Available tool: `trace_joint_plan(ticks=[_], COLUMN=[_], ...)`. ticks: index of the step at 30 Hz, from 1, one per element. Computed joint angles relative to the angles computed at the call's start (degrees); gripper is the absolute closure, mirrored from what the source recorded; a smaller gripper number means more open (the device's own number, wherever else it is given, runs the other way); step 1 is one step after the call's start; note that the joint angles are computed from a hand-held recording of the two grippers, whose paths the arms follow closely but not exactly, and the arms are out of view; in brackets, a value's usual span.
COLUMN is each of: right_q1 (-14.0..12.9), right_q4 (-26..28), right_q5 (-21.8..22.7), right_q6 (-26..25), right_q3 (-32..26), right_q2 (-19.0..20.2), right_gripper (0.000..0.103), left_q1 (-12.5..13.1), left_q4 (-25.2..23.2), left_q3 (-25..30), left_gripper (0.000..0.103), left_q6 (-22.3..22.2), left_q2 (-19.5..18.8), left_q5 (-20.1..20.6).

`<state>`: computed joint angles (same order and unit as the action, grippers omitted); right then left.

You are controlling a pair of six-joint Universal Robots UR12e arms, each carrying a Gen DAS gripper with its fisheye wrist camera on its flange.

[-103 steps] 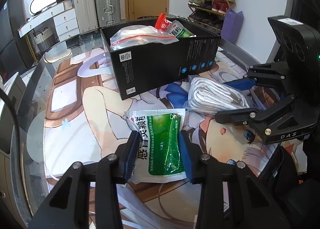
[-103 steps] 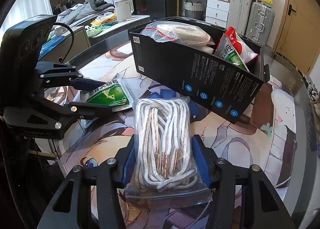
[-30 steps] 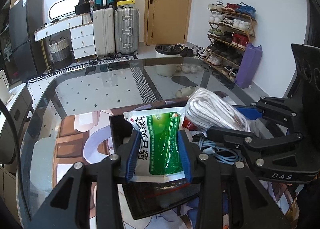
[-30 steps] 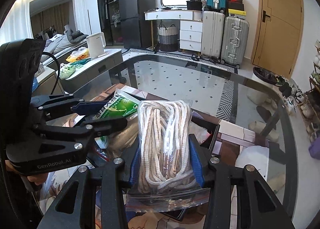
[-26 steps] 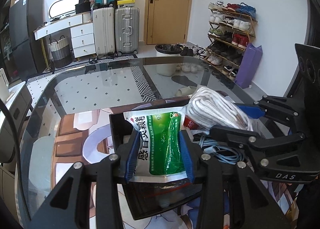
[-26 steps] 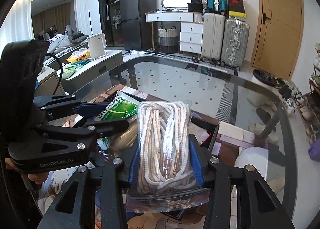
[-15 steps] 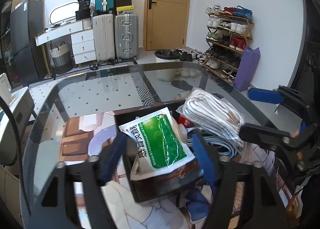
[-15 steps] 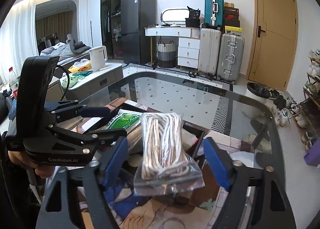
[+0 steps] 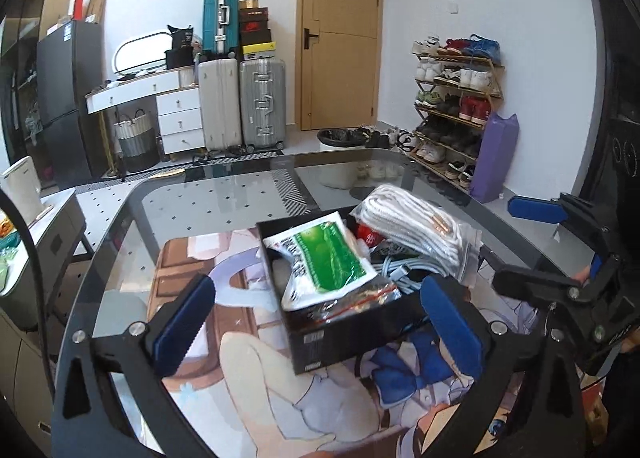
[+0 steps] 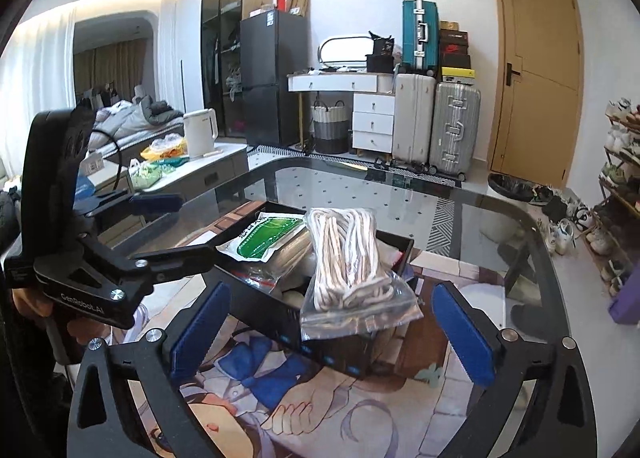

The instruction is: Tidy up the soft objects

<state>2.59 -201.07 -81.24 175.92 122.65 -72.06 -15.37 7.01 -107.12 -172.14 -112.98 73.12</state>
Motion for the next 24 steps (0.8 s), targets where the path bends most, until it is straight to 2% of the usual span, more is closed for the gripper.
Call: trace_joint_plan(ticks=[7, 11, 24], right_q1=[-0.2, -0.3, -0.1], right_q4=[-3.8, -6.3, -11.1], right_q5=[-1.3, -1.6, -1.9], right_q6=[2.7, 3.9, 4.8], right_q3=[1.7, 2.1, 1.7], right_q2=[0.1, 0.9, 3.4], right_gripper=[0.001, 0.001, 0.001], left_q1=[-0.1, -0.4, 0.0], left_q4=[2.4, 5.6, 8.6], left_q3=[-1.4, -2.0, -2.1], left_gripper=[0.000, 0.000, 0.000], left_q6=[-2.2, -2.6, -5.2], left_q2=[-0.3, -1.0, -2.2], left_q5=[2.2, 3.8, 3.9])
